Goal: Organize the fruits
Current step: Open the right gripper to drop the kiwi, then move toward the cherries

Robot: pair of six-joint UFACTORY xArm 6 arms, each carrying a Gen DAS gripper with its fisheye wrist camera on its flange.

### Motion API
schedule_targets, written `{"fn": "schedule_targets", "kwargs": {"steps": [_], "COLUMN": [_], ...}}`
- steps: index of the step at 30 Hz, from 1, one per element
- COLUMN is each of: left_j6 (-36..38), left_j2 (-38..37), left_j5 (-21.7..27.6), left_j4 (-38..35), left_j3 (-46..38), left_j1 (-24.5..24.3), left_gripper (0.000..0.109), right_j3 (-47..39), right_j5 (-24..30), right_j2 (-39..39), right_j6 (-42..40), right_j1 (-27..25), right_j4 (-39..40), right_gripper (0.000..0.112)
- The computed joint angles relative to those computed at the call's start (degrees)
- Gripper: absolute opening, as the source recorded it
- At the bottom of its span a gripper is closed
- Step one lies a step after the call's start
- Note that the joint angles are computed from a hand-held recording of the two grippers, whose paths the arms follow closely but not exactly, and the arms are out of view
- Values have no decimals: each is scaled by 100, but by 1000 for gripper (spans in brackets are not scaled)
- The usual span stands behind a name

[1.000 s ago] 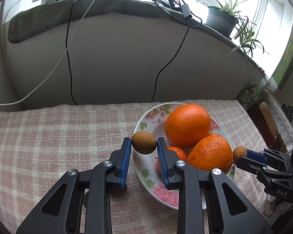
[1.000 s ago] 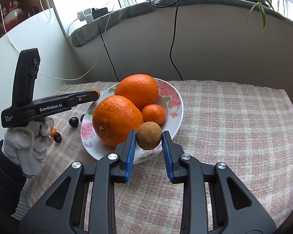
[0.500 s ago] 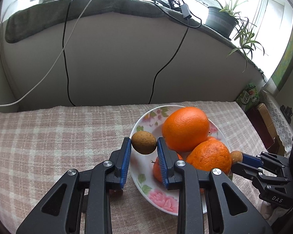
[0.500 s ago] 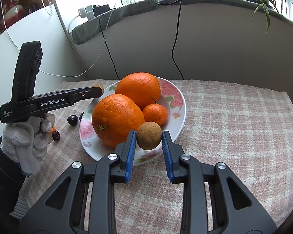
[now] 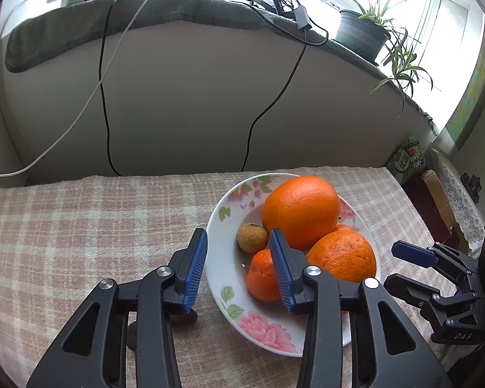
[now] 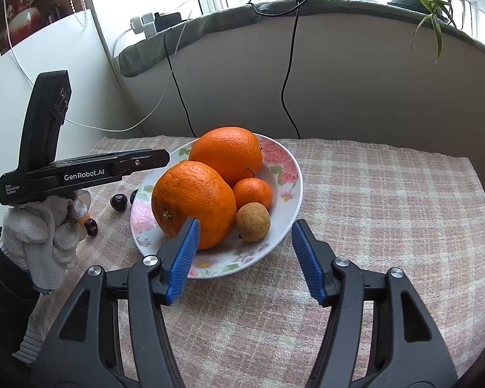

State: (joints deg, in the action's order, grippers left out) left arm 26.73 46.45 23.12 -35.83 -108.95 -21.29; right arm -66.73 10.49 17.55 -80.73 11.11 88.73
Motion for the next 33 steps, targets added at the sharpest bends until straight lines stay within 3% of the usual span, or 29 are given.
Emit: {"fn": "schedule_targets", "kwargs": {"steps": [4,10,15,26,33], "left_j6": [-12,-580,-1014,-1091,-948], "left_j2": [-101,-242,-444,-1164,-1659], "left_j5": [-155,-361,-524,-1090,-1693], "left_j4": [-9,609,1246,1506,1468], "left_j3": [146,378,715,1855,2704], "left_j1": [-13,18,33,64,109], "left_gripper": [65,79,80,80,80], "right_j3": [51,133,205,357,463], "right_j5": [-69,-182,-416,-688,-659], "right_j2": [-77,-193,-258,-479,-618], "right_j6": [-194,-432,-420,-897,-1170], "right_j1": [25,64,166,365,496], "right_j4": [156,396,336,790,1030], "right_gripper": [78,87,92,92,92]}}
